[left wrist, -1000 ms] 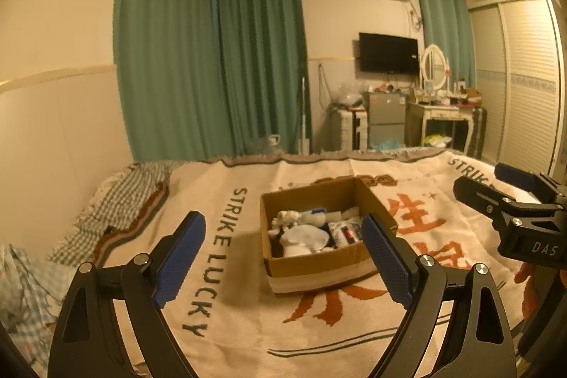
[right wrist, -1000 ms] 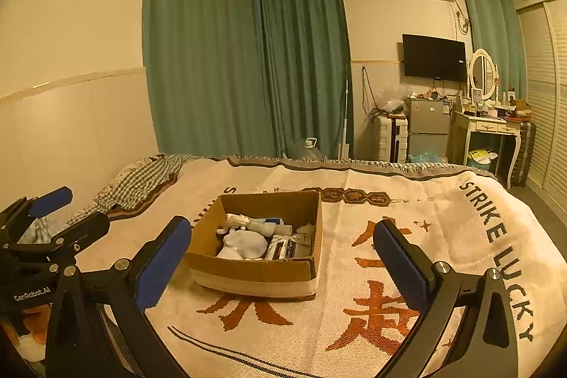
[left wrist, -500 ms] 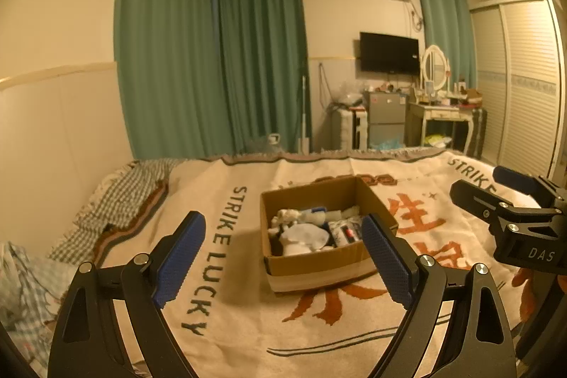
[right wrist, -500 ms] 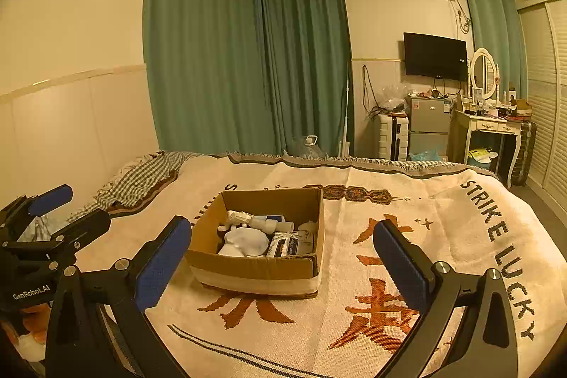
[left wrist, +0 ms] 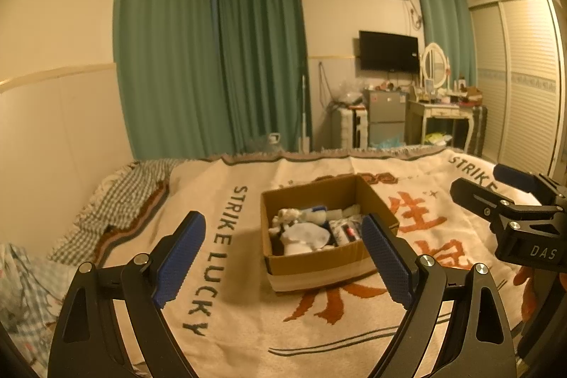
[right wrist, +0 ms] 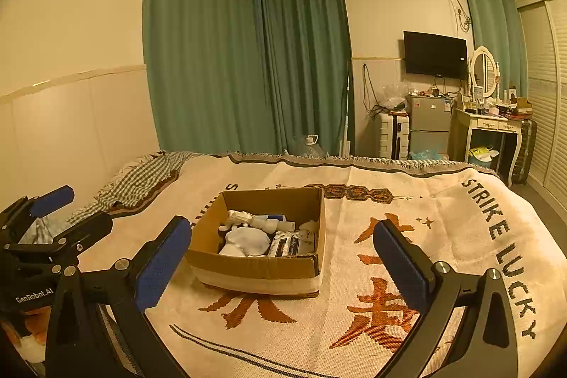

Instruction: Organize soft objects

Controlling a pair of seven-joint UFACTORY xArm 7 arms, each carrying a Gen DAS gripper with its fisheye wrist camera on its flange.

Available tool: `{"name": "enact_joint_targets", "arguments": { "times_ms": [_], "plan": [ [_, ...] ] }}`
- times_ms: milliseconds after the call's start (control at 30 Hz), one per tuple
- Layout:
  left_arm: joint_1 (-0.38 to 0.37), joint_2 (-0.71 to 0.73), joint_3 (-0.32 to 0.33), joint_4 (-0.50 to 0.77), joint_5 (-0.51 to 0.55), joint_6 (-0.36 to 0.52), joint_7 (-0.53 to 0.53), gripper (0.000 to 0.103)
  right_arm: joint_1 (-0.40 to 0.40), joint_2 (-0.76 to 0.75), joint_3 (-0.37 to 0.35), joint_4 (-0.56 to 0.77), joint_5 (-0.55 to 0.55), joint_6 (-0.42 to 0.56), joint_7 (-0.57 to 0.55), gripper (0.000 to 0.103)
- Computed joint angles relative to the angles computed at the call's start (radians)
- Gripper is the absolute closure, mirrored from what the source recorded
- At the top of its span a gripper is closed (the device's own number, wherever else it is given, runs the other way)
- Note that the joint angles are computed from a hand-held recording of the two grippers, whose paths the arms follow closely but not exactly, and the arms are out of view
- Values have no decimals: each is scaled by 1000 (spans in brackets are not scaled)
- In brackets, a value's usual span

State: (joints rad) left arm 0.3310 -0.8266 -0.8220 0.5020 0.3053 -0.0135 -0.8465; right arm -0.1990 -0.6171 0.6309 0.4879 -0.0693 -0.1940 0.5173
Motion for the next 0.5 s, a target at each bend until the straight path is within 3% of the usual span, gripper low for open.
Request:
{"name": "enact_joint_targets", "arguments": {
  "times_ms": [500],
  "plan": [
    [24,-4,-15,-9,-6,-22,-6,12,-8,-2,4,5,-7,6,12,0]
  ]
}}
